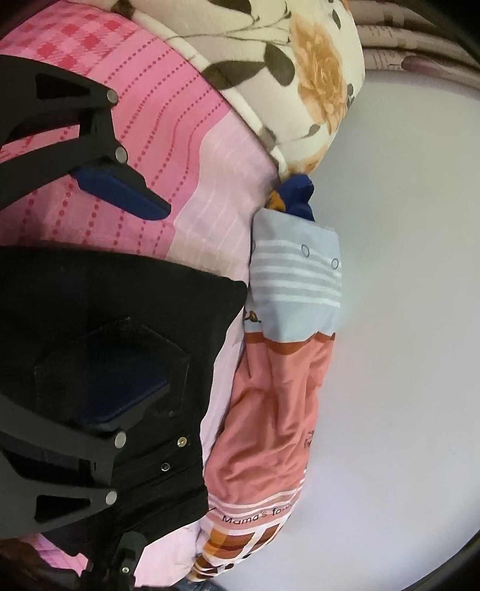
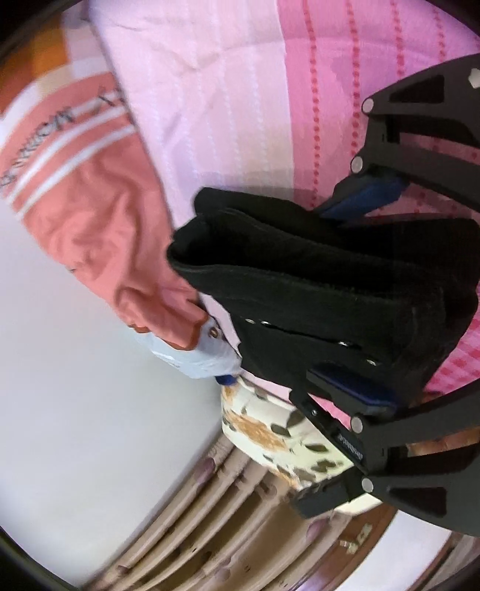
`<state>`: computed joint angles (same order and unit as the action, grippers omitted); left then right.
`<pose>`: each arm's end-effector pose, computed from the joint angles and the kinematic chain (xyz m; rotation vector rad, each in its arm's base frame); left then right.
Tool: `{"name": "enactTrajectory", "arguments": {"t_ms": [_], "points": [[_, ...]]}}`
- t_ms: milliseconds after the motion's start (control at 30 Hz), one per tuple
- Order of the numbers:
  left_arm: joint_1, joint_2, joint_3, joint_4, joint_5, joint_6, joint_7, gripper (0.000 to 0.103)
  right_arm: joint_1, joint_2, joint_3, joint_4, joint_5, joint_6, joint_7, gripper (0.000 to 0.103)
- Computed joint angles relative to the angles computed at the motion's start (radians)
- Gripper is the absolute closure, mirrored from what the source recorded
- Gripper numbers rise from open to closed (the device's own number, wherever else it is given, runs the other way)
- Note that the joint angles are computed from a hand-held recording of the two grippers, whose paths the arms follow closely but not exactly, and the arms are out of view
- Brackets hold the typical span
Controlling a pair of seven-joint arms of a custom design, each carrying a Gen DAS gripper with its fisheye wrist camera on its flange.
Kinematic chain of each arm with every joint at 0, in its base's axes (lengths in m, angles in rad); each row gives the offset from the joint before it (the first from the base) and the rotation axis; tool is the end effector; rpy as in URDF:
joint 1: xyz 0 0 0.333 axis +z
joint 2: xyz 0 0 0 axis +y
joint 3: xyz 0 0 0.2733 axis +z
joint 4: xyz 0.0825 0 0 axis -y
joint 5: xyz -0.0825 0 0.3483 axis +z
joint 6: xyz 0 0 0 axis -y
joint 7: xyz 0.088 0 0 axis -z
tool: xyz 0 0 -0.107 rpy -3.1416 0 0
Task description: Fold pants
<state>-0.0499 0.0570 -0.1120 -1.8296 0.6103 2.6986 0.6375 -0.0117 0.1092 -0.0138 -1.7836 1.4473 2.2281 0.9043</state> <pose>0.5803 -0.1128 0.5562 -1.9354 1.3843 -0.8322 0.5958 0.0158 0.5173 -1.2177 1.4242 0.3153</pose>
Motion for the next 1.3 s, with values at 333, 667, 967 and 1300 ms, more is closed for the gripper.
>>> {"name": "enactTrajectory", "arguments": {"t_ms": [333, 667, 967, 1300], "points": [[-0.024, -0.002, -0.001, 0.036, 0.162, -0.127, -0.136, 0.005, 0.156, -0.183, 0.034, -0.152, -0.14, 0.468, -0.185, 0.0], [-0.003, -0.065, -0.01, -0.025, 0.244, -0.15, -0.275, 0.004, 0.184, -0.23, -0.013, -0.176, -0.125, 0.471, -0.132, 0.0], [-0.02, -0.068, -0.039, -0.007, 0.327, -0.243, -0.307, 0.004, 0.231, -0.282, -0.011, -0.199, -0.25, 0.46, -0.122, 0.0], [-0.033, -0.141, -0.06, -0.048, 0.304, -0.375, -0.344, 0.004, 0.238, -0.303, -0.032, -0.215, -0.288, 0.389, -0.067, 0.0]]}}
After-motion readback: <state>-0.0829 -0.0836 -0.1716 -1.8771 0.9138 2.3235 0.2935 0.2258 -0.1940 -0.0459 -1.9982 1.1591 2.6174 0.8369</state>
